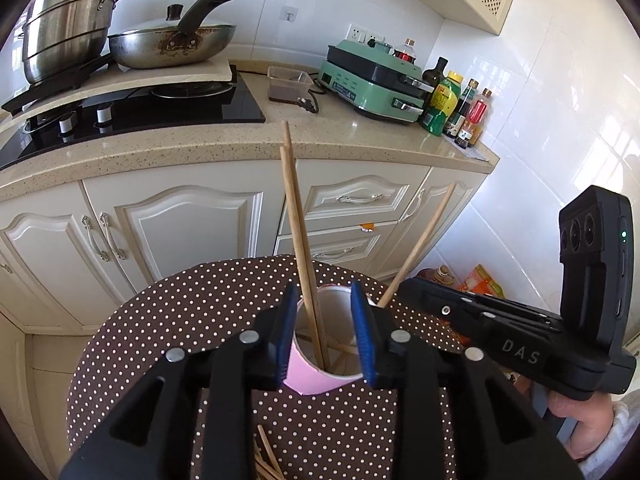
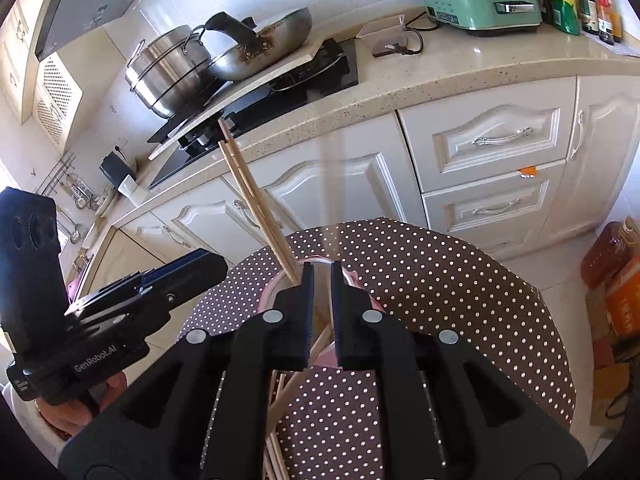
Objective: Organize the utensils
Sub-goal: 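Lift both chopsticks and drop them into the pink cup, then move both tools back over the chopstick pile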
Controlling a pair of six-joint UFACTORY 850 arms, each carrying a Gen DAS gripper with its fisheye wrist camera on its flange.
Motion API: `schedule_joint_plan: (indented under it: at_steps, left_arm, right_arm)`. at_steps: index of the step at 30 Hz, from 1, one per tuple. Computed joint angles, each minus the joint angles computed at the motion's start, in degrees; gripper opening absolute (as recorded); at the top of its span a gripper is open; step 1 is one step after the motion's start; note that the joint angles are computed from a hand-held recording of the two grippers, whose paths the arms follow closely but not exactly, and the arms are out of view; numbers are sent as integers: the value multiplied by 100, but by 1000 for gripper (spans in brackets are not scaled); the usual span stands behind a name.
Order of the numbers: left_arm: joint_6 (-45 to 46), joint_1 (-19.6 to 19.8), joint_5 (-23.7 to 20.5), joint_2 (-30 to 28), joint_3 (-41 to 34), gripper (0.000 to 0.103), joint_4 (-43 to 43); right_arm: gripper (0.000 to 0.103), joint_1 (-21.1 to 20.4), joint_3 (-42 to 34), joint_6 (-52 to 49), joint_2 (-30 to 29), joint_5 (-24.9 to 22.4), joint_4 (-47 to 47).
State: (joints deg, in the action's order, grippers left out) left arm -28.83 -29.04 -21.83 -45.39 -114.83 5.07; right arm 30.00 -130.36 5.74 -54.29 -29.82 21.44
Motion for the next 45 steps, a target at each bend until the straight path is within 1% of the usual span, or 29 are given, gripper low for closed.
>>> schedule_joint_plan:
  at_steps: [1,3,5,10,14,16,18,19,23,25,28,30,32,36,40,41,42,45]
  left_arm:
    - [-21,0,17,64,82,30,-7]
    - [-34,5,25,182,226,33,-41]
    - [-4,10,8,271,329,34,-92]
    - [-64,42,66,615,789,36,-149]
    - [-44,97,112,889,1208,36,-349]
    - [-67,110,123,1025,1436,37,-391]
    - [-44,125,98,1139,1636,37,-458]
    - [-28,125,94,1207,1759,37,-476]
    - [-5,117,26,1374,2093,37,-476]
    - [100,108,-39,1422,2234,37,-607]
    - [248,68,-235,1427,2371,37,-712]
    - [389,55,-345,1403,2424,37,-874]
    - [543,39,-562,1313,2412,37,-1077]
    - [677,-4,-1016,1040,2266,37,-1245]
    - [674,-51,-1385,780,2064,37,-1188]
    - [702,-54,-1458,723,2021,37,-1216]
    - [715,-61,-1503,686,1995,37,-1245]
    - [718,-73,-1721,505,1837,37,-1232]
  right_arm:
    - [13,13,53,85,47,20,-82]
    - [21,31,215,180,170,111,-133]
    - [24,57,478,248,360,291,-180]
    - [24,130,978,454,785,633,-433]
    - [25,208,1552,925,1244,918,-970]
    - [30,245,1864,1285,1465,1052,-1288]
    - [41,280,2154,1583,1665,1168,-1550]
    - [41,308,2326,1837,1779,1248,-1785]
    - [41,369,2772,2259,2067,1389,-2081]
    - [41,413,2974,2509,2188,1452,-2282]
    - [41,503,3204,2941,2311,1424,-2751]
    - [41,546,3327,3007,2354,1428,-2776]
    - [41,607,3442,3136,2371,1373,-2882]
    - [41,678,3576,2888,2318,1260,-2489]
    - [41,714,3587,2295,2162,1068,-1738]
    - [41,701,3544,1971,2087,977,-1315]
    - [41,698,3526,1835,2035,925,-1123]
    - [41,703,3463,1575,1923,793,-796]
